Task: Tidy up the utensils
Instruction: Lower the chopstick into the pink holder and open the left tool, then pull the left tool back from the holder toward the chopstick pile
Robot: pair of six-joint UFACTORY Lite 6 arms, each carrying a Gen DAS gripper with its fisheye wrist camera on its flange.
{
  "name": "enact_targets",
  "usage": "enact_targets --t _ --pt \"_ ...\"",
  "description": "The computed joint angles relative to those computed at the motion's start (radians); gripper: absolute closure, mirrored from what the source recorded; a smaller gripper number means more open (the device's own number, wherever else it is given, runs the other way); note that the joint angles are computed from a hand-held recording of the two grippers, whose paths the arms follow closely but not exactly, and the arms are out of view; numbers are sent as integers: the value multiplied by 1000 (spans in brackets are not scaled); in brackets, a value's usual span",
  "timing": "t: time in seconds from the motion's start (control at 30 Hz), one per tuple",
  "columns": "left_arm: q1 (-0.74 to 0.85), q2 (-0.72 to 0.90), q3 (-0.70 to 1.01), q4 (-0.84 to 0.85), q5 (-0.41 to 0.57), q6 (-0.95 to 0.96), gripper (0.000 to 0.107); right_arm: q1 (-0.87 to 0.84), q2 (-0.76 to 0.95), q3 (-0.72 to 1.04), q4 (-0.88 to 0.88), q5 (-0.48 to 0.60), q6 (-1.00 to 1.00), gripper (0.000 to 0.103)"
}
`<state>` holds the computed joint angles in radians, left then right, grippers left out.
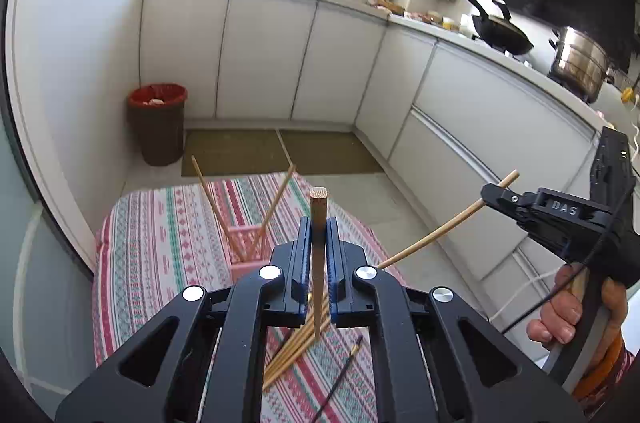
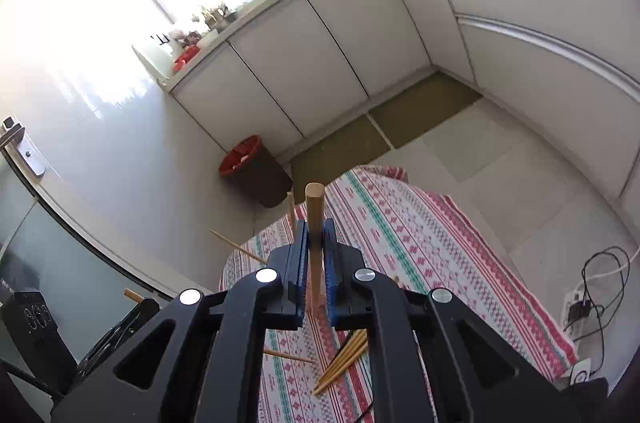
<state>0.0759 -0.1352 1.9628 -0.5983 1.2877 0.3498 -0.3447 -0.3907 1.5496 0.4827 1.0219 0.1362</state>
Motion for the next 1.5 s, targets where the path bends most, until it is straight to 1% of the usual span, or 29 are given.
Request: enact_targets --t 0.13,0.23,0.27,0.37,0.4,0.47,0.57,0.63,0.67,0.77,0.87,0.97,1.03,1.1,1.2,1.27,1.37,1.43,1.47,1.5 --pt "-36 143 239 83 -28 -120 101 70 127 200 -52 -12 39 95" --pt "-32 259 425 109 -18 -196 101 120 211 315 -90 -20 67 95" --pt "-43 297 484 140 -28 -227 101 140 234 341 -104 -27 76 95" --pt "-88 351 535 252 -94 -298 101 199 305 405 -149 -48 104 95" --pt "-89 359 524 257 -113 -305 101 215 318 411 -157 -57 110 95" --pt "-99 350 447 282 -170 -314 101 238 347 420 -159 -70 108 95" --pt "-138 282 232 365 -313 -337 101 275 386 433 -192 -90 120 95" --pt "-151 249 96 384 -396 -338 100 303 413 430 -218 -114 131 95" --pt "-146 245 54 382 -413 -328 100 317 423 425 -229 -126 136 95" --pt "-133 246 -20 365 -405 -305 98 362 454 410 -272 -155 161 95" --pt "-95 211 -37 358 -395 -318 95 408 497 427 -327 -166 191 95" --pt "-23 188 13 311 -366 -300 88 445 534 441 -385 -181 220 95" --pt "35 181 52 249 -339 -273 80 467 566 462 -412 -186 237 95" --pt "66 190 92 230 -314 -267 73 497 588 462 -458 -203 268 95" --pt "124 184 109 163 -299 -226 72 535 634 471 -527 -232 312 95" --pt "147 186 122 146 -281 -207 71 555 682 501 -561 -233 335 95" --pt "142 204 141 150 -266 -208 71 575 729 521 -577 -246 347 95" --pt "135 216 152 161 -254 -211 69 588 761 551 -590 -248 359 92" --pt "125 229 168 172 -249 -221 69 592 777 570 -592 -245 364 89" --pt "124 228 169 173 -245 -219 69 597 792 594 -598 -231 366 79"
